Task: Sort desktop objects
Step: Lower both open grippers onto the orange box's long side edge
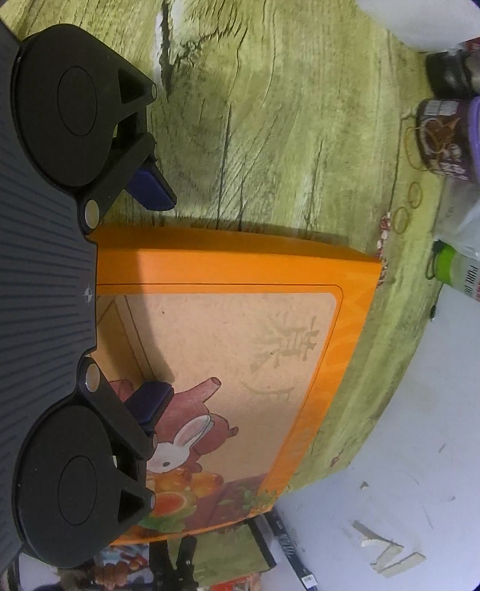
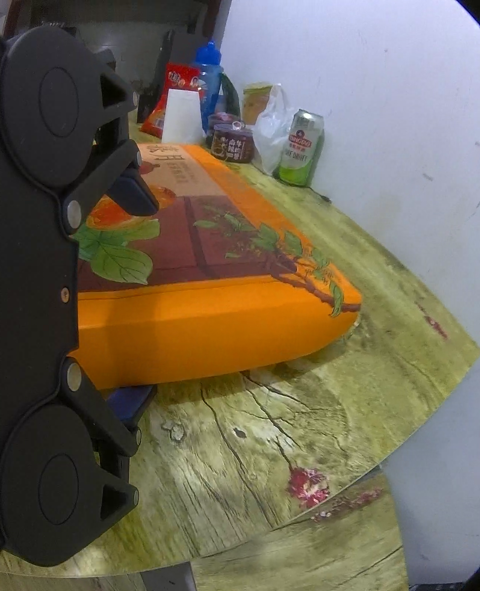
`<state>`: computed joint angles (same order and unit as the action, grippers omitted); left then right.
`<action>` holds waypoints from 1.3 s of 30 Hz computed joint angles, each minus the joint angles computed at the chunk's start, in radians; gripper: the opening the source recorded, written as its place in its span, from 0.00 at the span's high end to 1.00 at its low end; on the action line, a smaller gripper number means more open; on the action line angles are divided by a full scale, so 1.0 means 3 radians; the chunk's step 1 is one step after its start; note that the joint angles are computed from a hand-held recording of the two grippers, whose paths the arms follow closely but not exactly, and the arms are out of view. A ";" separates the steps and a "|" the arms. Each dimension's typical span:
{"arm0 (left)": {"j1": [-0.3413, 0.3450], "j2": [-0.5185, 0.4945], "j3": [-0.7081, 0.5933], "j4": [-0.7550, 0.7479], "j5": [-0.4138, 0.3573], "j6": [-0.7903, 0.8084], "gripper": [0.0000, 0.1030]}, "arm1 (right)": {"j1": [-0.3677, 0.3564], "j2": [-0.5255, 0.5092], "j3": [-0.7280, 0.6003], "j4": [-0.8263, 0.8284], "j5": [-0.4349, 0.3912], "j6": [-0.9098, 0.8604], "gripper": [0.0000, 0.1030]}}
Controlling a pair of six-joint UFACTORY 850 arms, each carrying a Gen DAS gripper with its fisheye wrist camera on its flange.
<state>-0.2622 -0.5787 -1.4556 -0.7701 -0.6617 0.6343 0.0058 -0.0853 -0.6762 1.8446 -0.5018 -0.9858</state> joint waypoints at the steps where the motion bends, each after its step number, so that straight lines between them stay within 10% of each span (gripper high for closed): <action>1: 0.0009 -0.0027 -0.0033 -0.0013 -0.0037 0.0002 0.03 | -0.0011 -0.0020 -0.0014 -0.0038 -0.0015 0.0036 0.07; 17: 0.0049 -0.0588 -0.0809 0.0001 -0.0751 -0.0045 0.00 | -0.0217 -0.0288 -0.0302 -0.0677 -0.0422 0.0584 0.00; 24: 0.0007 -0.0514 -0.0719 0.0084 -0.0637 -0.0054 0.00 | -0.0069 -0.0308 -0.0447 -0.1053 -0.0124 0.0813 0.00; 30: -0.0001 -0.0416 -0.0570 0.0029 -0.0497 -0.0024 0.00 | 0.0260 -0.0343 -0.0725 -0.2605 0.0181 0.1891 0.00; 39: -0.0002 -0.0434 -0.0598 0.0047 -0.0491 -0.0069 0.00 | 0.0327 -0.0252 -0.0626 -0.2605 0.0361 0.2074 0.00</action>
<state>-0.2628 -0.7089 -1.6350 -0.7559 -0.8089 0.6136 0.1039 -0.1608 -0.8640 1.0631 -0.3934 -0.3635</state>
